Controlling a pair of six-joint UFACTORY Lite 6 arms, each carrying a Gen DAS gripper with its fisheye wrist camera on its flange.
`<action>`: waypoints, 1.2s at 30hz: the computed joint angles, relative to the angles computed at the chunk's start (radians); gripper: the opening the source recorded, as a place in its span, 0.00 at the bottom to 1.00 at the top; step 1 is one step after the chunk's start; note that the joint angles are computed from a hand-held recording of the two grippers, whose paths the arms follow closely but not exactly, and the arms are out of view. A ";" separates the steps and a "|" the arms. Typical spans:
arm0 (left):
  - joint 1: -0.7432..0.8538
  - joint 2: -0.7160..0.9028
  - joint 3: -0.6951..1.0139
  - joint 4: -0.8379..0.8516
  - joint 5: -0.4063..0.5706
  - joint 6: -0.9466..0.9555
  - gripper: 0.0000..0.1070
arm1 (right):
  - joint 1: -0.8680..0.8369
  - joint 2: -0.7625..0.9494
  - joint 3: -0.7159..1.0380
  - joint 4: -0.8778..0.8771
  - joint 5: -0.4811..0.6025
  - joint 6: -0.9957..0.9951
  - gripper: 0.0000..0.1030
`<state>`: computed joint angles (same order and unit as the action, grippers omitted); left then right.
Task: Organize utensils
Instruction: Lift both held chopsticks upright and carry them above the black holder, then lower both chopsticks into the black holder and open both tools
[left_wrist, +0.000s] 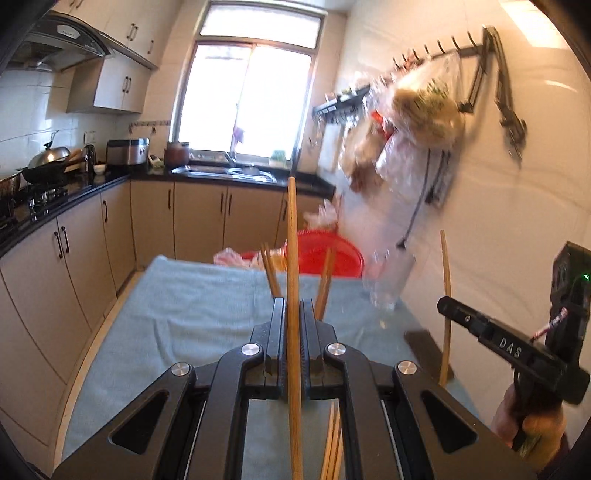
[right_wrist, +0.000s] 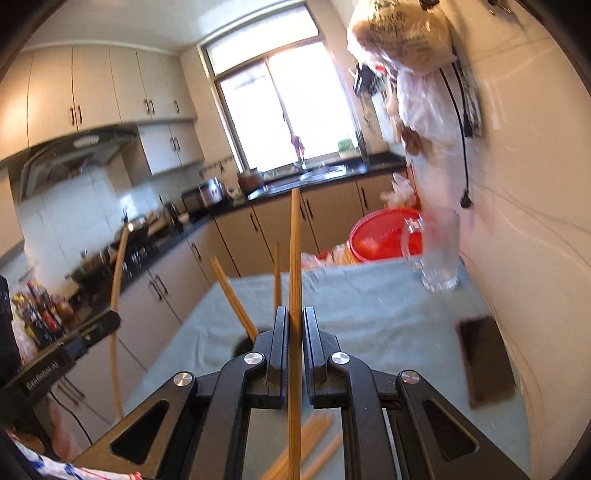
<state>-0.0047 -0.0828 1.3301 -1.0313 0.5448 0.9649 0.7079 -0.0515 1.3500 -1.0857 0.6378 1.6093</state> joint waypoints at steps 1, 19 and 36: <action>-0.010 0.027 0.035 0.004 -0.012 -0.017 0.06 | -0.012 0.040 0.051 -0.016 -0.009 0.002 0.07; -0.156 0.603 0.622 -0.032 -0.196 -0.156 0.06 | -0.180 0.603 0.622 -0.231 -0.180 0.172 0.07; -0.167 0.685 0.603 -0.150 -0.238 -0.025 0.06 | -0.202 0.657 0.567 -0.308 -0.209 0.293 0.07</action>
<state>-0.1721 0.6024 1.9329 -1.1813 0.3068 0.9402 0.5059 0.6054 1.9175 -1.3937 0.4283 1.9025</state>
